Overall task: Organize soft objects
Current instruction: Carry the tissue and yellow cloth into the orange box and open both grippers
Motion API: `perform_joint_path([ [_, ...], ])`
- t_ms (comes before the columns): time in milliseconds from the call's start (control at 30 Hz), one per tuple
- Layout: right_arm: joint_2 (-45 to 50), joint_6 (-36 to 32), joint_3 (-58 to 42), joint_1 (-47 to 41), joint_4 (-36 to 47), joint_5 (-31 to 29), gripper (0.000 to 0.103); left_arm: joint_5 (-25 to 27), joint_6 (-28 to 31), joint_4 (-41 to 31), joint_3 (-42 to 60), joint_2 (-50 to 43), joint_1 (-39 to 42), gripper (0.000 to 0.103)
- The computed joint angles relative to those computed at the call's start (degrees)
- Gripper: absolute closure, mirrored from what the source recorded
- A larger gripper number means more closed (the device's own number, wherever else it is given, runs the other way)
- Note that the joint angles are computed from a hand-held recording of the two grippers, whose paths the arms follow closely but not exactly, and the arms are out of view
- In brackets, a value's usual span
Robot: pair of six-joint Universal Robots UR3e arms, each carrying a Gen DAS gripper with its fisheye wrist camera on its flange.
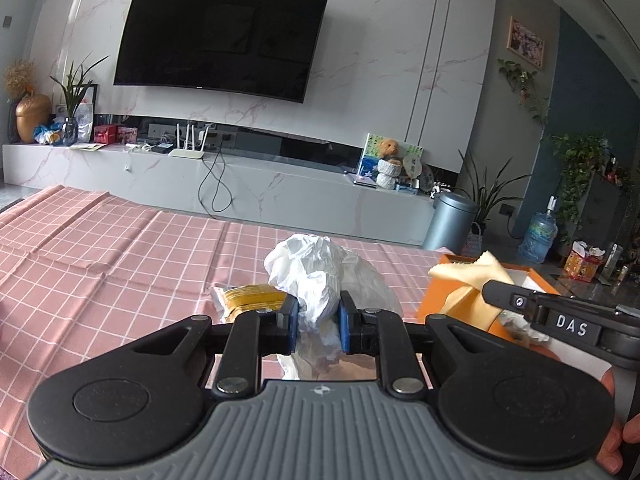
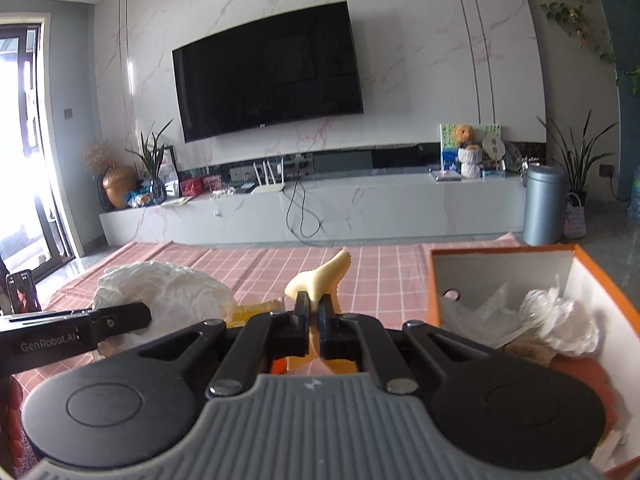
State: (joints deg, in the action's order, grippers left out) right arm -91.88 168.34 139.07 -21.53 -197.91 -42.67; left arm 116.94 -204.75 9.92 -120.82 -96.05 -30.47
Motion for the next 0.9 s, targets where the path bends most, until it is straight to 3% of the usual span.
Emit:
perform_joint_path([
  [167,-11.2,-4.3,5.2,-9.8,7.2,8.1,0.102,-0.1,0.5,-1.8,3.5,-1.6,-1.9,0.082],
  [300,-21.1,-10.2,7.5,-18.8,19.3,14.5,0.102,-1.1,2.1,-1.7,6.8,-3.8,-3.2,0.082],
  [400,-28.4,-17.4,6.9,-25.7,34.5,18.9,0.102,-3.1,3.2,-1.7,10.1,-5.9,-3.7,0.082],
  [500,-33.9,-28.9,2.1,-31.3,58.1,22.5,0.102,-7.2,3.8,-2.5,14.1,-8.1,-3.3,0.082],
  [600,-33.9,-35.1,-2.4,-35.5,68.9,23.1,0.102,-11.6,4.9,-3.4,19.2,-11.0,-3.0,0.082],
  [733,-30.2,-50.5,-14.8,-40.5,96.9,22.4,0.102,-18.6,6.6,-7.4,27.3,-15.9,-2.8,0.082],
  [800,-27.1,-51.7,-18.0,-40.5,98.5,19.7,0.102,-21.7,7.9,-10.2,31.2,-18.3,-2.8,0.082],
  [900,-22.4,-49.8,-19.3,-38.3,92.0,14.6,0.102,-23.2,10.7,-18.1,39.9,-23.2,-3.5,0.082],
])
